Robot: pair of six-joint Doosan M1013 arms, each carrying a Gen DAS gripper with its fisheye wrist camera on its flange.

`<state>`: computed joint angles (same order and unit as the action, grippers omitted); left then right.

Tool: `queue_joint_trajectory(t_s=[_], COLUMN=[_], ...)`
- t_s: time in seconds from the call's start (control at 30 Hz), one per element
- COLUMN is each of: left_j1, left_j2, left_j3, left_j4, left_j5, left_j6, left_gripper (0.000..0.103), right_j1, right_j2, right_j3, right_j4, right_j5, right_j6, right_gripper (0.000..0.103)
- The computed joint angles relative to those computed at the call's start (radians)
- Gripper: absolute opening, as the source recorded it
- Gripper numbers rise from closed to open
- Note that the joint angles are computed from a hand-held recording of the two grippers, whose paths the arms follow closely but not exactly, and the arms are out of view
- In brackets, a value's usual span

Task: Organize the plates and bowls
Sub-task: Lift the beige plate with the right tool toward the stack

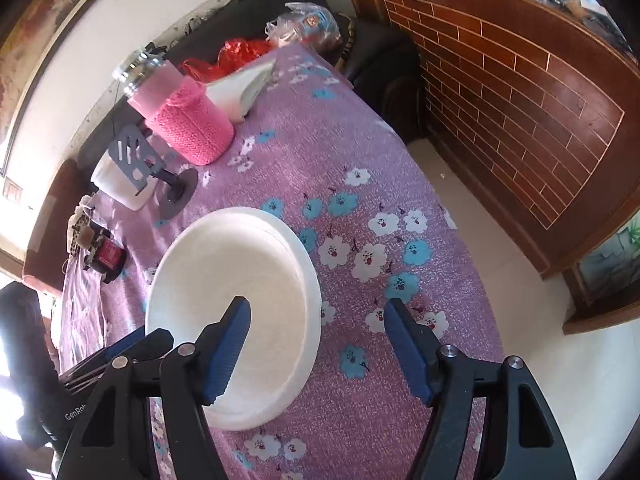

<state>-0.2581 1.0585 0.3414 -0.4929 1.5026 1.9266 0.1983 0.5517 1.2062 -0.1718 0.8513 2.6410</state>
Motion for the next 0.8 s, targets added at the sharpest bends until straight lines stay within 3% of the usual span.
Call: queue_joint_trajectory(t_s=[0.1, 0.3, 0.43, 0.53, 0.6, 0.67, 0.73, 0.8], left_j1=[0.005, 0.002, 0.0, -0.001, -0.003, -0.007, -0.015, -0.005], left_j2=[0.022, 0.011, -0.025, -0.033, -0.038, -0.049, -0.095, -0.122], left_j3=[-0.033, -0.004, 0.063, 0.076, 0.082, 0.1, 0.18, 0.228], left_j4=[-0.024, -0.026, -0.026, -0.031, -0.033, -0.016, 0.06, 0.053], left_j5=[0.046, 0.025, -0.007, -0.021, -0.021, -0.027, -0.104, -0.118], left_j6=[-0.028, -0.034, -0.002, 0.005, 0.013, 0.023, 0.043, 0.063], left_gripper=[0.063, 0.063, 0.063, 0.06, 0.054, 0.053, 0.053, 0.055], right_j1=[-0.001, 0.001, -0.008, -0.009, -0.011, -0.008, 0.0, 0.01], right_j2=[-0.01, -0.02, -0.015, -0.008, -0.004, 0.003, 0.001, -0.026], right_j3=[0.018, 0.032, 0.039, 0.033, 0.028, 0.016, 0.007, 0.037], right_j4=[0.015, 0.008, 0.084, 0.097, 0.13, 0.134, 0.111, 0.069], right_j5=[-0.022, -0.029, -0.044, -0.036, -0.038, -0.023, 0.015, 0.011], right_j6=[-0.004, 0.0, -0.032, -0.045, -0.072, -0.083, -0.08, -0.037], right_gripper=[0.072, 0.072, 0.071, 0.06, 0.044, 0.042, 0.042, 0.045])
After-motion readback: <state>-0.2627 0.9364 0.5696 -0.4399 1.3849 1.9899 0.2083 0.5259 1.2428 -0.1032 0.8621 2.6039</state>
